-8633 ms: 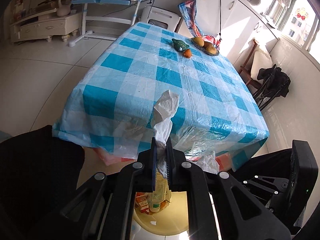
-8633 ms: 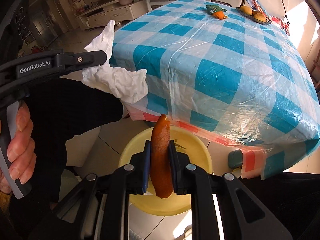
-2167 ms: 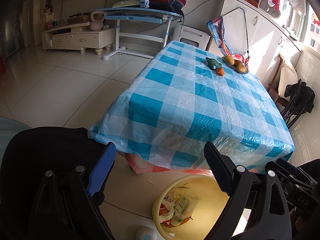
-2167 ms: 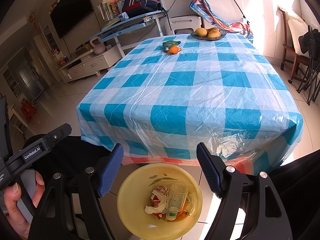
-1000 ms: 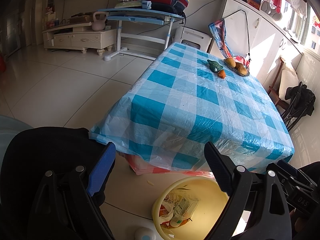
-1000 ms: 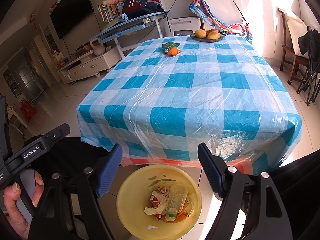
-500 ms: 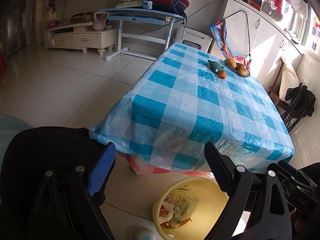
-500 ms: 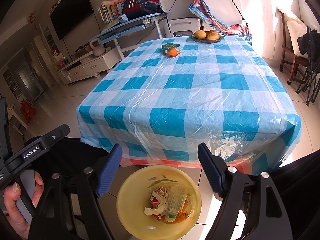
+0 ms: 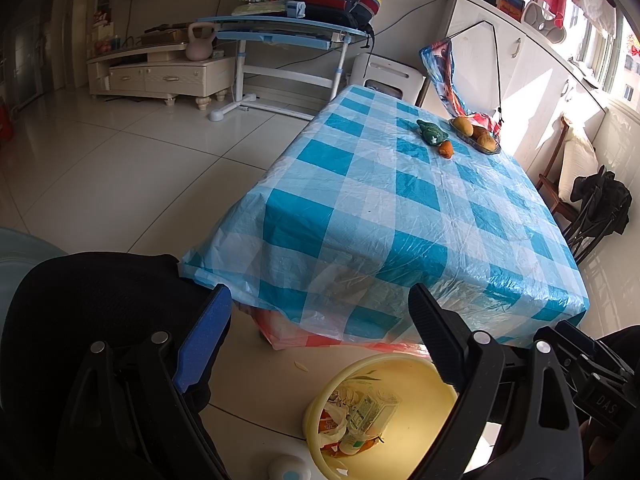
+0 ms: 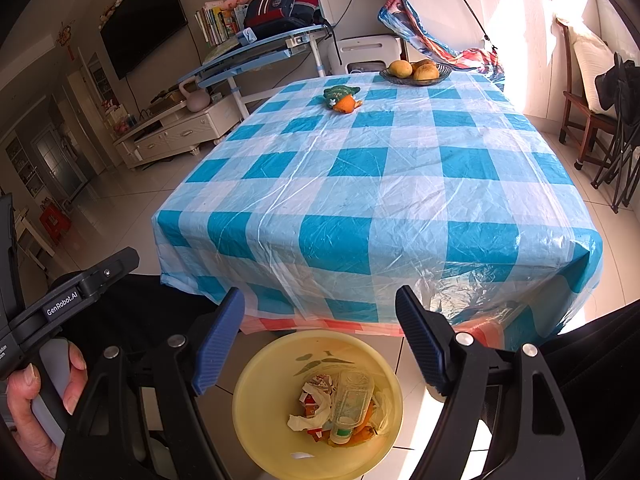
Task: Collect trash
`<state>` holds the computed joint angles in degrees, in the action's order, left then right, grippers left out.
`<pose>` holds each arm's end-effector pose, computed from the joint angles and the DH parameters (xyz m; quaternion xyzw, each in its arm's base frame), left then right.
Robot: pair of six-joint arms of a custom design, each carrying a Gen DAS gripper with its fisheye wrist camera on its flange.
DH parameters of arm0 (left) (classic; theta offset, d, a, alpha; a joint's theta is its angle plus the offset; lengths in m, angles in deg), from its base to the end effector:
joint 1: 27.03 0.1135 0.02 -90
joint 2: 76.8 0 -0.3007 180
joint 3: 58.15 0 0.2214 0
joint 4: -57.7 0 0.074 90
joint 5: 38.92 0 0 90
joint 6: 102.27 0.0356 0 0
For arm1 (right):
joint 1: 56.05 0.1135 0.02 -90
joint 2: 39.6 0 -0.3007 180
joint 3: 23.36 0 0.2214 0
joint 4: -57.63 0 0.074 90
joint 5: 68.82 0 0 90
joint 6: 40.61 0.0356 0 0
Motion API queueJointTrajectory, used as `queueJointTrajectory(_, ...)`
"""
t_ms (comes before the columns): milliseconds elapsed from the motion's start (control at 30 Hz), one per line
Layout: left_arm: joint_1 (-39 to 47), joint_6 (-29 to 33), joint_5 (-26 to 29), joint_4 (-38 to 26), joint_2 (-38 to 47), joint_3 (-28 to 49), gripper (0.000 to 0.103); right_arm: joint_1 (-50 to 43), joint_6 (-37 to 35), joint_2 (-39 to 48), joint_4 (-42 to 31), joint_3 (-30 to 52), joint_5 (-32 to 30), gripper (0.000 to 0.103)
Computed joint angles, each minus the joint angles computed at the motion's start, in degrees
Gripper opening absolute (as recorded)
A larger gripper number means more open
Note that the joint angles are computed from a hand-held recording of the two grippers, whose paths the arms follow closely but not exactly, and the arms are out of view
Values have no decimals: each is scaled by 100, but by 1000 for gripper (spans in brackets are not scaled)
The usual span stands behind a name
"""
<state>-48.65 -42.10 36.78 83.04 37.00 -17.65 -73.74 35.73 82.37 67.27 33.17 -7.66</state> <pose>0.2613 -0.0941 0.0960 -0.1108 0.9206 -0.0498 0.3711 0.3200 -0.0840 0.0802 -0.0406 0.9277 0.1522 0.3385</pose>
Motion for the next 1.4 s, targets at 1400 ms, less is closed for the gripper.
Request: queueJointTrajectory(1400, 30, 1, 24, 45, 5, -24, 87, 9, -1, 6, 55, -25, 14, 75)
